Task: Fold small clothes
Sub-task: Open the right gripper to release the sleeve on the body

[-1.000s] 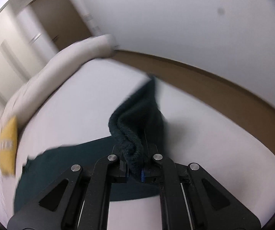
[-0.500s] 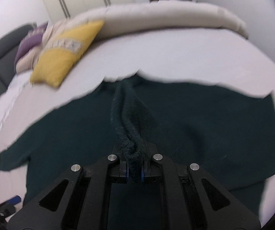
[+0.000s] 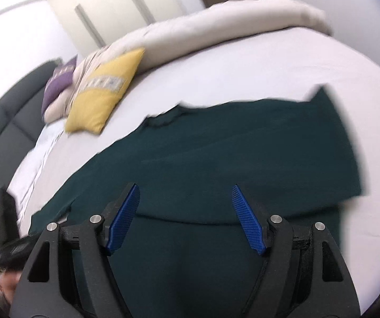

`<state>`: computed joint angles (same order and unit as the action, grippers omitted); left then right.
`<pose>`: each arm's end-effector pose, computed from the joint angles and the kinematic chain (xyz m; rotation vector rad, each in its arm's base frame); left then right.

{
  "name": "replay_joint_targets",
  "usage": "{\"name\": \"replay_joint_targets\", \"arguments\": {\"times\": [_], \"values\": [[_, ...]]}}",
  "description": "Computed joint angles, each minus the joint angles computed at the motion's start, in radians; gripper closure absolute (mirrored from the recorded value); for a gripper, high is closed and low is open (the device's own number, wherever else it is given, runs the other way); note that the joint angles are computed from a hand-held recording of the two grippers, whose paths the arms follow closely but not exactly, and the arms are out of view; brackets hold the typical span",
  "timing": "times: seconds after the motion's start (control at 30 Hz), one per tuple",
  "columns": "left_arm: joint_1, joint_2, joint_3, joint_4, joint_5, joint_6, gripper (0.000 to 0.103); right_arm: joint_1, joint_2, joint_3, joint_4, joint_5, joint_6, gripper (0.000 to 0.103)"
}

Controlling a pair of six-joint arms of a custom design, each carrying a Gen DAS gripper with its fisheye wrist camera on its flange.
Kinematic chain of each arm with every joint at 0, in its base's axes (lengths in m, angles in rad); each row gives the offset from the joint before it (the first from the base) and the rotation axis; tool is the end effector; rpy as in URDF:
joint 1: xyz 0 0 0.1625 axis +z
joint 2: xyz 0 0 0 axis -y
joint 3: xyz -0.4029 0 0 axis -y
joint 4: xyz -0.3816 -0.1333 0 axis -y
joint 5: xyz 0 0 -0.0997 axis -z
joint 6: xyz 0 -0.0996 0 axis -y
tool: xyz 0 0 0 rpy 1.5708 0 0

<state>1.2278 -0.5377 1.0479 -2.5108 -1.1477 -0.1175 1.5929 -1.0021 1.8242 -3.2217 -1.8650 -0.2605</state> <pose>-0.1075 -0.8191 0.1415 0.1807 2.7381 -0.7168 0.1180 -0.6119 0.2315 0.1952 -2.5558 1.0721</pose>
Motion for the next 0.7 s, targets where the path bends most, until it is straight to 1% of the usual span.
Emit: {"name": "replay_joint_targets", "arguments": {"times": [0.07, 0.1, 0.17, 0.23, 0.3, 0.33, 0.37, 0.4, 0.43, 0.53, 0.6, 0.7], "values": [[-0.007, 0.097, -0.148, 0.091, 0.025, 0.013, 0.025, -0.031, -0.063, 0.043, -0.015, 0.001, -0.002, 0.032], [-0.012, 0.150, -0.229, 0.140, 0.046, 0.017, 0.029, -0.047, -0.094, 0.066, -0.021, 0.006, 0.003, 0.032], [-0.013, 0.254, -0.403, 0.254, 0.079, 0.011, 0.044, -0.083, -0.154, 0.106, -0.031, 0.015, 0.020, 0.032], [-0.020, 0.338, -0.534, 0.298, 0.126, 0.023, 0.044, -0.119, -0.200, 0.137, -0.048, 0.030, 0.026, 0.032], [-0.030, 0.390, -0.620, 0.334, 0.163, 0.042, 0.059, -0.152, -0.204, 0.140, -0.068, 0.048, 0.036, 0.032], [-0.032, 0.400, -0.640, 0.346, 0.162, 0.046, 0.078, -0.169, -0.213, 0.141, -0.070, 0.057, 0.046, 0.032], [-0.035, 0.407, -0.654, 0.359, 0.164, 0.050, 0.084, -0.185, -0.215, 0.144, -0.075, 0.064, 0.051, 0.032], [-0.041, 0.406, -0.646, 0.344, 0.184, 0.068, 0.088, -0.193, -0.205, 0.135, -0.078, 0.066, 0.058, 0.032], [-0.044, 0.399, -0.628, 0.324, 0.186, 0.093, 0.095, -0.202, -0.200, 0.129, -0.079, 0.071, 0.067, 0.032], [-0.048, 0.367, -0.570, 0.271, 0.179, 0.115, 0.095, -0.220, -0.180, 0.110, -0.074, 0.090, 0.089, 0.032], [-0.050, 0.327, -0.510, 0.213, 0.164, 0.128, 0.095, -0.222, -0.173, 0.111, -0.084, 0.089, 0.086, 0.032], [-0.054, 0.288, -0.448, 0.131, 0.181, 0.167, 0.096, -0.223, -0.157, 0.087, -0.075, 0.085, 0.096, 0.032]]}}
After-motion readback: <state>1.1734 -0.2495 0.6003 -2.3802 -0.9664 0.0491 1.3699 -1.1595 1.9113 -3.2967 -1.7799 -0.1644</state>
